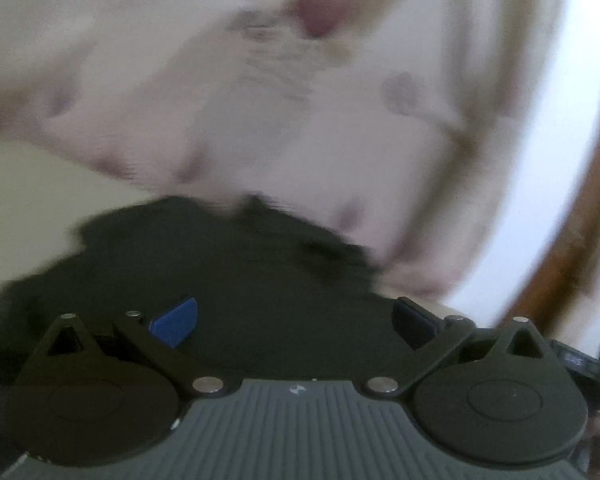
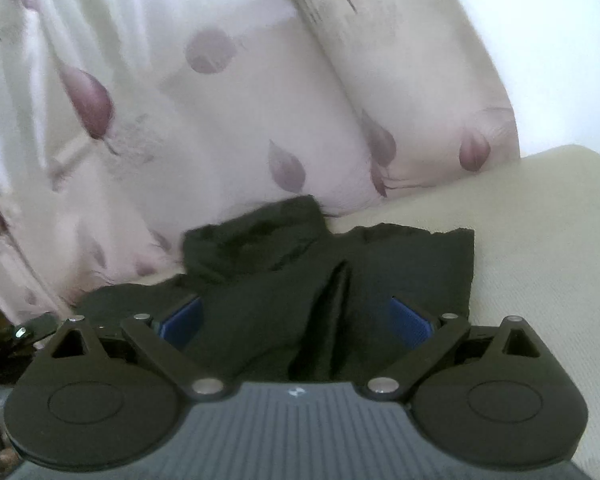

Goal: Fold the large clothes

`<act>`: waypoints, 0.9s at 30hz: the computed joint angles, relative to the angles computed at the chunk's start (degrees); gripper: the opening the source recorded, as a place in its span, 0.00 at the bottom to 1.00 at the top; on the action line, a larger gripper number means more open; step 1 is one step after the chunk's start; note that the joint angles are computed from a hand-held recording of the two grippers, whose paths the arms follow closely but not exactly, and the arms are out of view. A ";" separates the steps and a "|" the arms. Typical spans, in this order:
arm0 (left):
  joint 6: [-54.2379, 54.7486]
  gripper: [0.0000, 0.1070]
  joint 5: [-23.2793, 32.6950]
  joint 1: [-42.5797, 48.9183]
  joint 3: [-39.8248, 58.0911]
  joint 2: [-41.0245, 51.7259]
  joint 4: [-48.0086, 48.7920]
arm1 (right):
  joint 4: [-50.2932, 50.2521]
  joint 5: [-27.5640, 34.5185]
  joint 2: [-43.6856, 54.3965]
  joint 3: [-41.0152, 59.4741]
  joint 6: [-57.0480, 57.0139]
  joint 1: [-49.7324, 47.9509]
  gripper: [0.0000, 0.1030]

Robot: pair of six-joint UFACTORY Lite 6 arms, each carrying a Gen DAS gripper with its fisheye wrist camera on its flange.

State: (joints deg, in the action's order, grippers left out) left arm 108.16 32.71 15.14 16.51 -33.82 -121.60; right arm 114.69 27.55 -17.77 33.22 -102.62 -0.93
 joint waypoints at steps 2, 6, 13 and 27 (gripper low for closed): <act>-1.99 0.94 7.14 9.27 0.49 4.49 5.40 | -1.86 -2.89 8.97 7.25 0.98 2.40 0.73; 4.02 0.95 11.20 15.33 -1.61 8.44 4.41 | -7.08 -8.70 20.18 18.03 6.50 8.84 0.08; 2.45 0.96 13.98 17.52 -2.73 7.83 7.51 | 24.75 -11.69 8.61 14.00 -32.97 13.12 0.07; -47.93 0.95 17.17 25.06 47.45 47.15 41.75 | 28.03 0.66 23.61 8.25 -38.46 6.95 0.07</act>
